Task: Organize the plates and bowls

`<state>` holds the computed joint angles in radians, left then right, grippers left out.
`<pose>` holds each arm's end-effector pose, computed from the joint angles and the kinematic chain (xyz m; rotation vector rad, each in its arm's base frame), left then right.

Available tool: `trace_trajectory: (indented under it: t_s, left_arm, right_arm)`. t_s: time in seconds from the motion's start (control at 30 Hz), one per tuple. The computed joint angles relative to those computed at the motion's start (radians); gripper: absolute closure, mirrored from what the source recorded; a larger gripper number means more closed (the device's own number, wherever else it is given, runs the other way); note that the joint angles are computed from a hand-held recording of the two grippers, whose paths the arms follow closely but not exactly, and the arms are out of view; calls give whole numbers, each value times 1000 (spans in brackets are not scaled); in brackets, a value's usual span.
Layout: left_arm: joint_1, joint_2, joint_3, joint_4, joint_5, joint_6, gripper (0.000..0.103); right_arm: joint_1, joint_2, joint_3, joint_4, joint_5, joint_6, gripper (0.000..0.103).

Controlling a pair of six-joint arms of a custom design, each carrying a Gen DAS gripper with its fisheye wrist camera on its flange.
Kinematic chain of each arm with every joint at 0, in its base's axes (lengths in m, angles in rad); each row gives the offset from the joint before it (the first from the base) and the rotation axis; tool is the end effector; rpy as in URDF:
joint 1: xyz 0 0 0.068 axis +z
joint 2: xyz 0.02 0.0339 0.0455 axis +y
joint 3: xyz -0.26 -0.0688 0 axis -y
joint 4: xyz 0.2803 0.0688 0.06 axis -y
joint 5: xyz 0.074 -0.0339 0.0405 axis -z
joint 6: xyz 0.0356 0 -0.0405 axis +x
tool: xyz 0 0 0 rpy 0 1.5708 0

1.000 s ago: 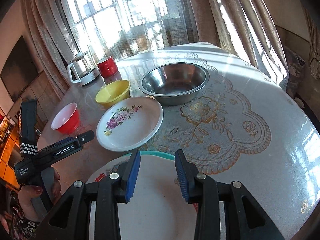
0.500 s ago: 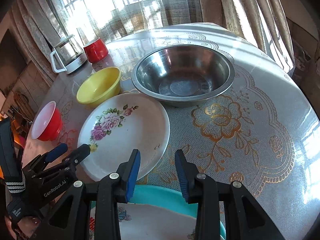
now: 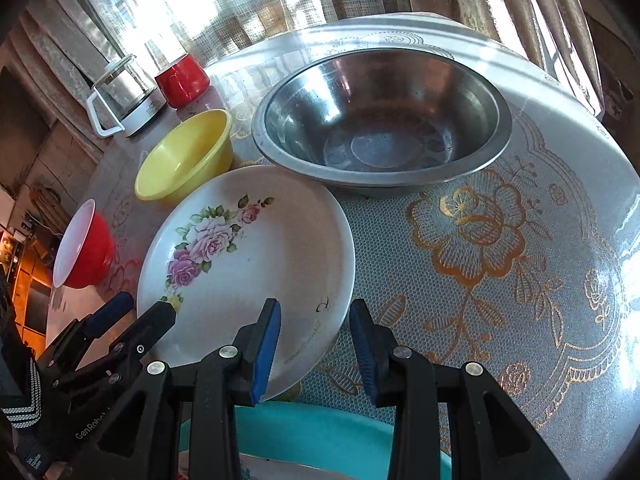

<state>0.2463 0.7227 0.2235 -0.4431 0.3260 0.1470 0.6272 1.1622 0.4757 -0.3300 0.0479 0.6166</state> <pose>0.1610 0.0287 0.1168 0.0092 2.4588 -0.2401 0.1866 0.1331 0.1277 0.0040 2.6376 0.3858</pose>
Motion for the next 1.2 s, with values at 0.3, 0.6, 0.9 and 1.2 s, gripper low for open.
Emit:
trace_trajectory:
  t_s: [0.3, 0.6, 0.9, 1.2]
  left_arm:
    - [19, -1, -4, 3, 59, 21, 51]
    - [3, -9, -9, 7, 20, 35, 72]
    - [42, 10, 2, 2, 41, 55, 72]
    - [47, 22, 3, 12, 31, 63, 72]
  right_arm:
    - [52, 76, 51, -10, 87, -18, 72]
    - [52, 59, 32, 23, 15, 24, 85]
    - [92, 33, 19, 8, 57, 48, 85]
    - [123, 24, 21, -1, 75, 77, 84]
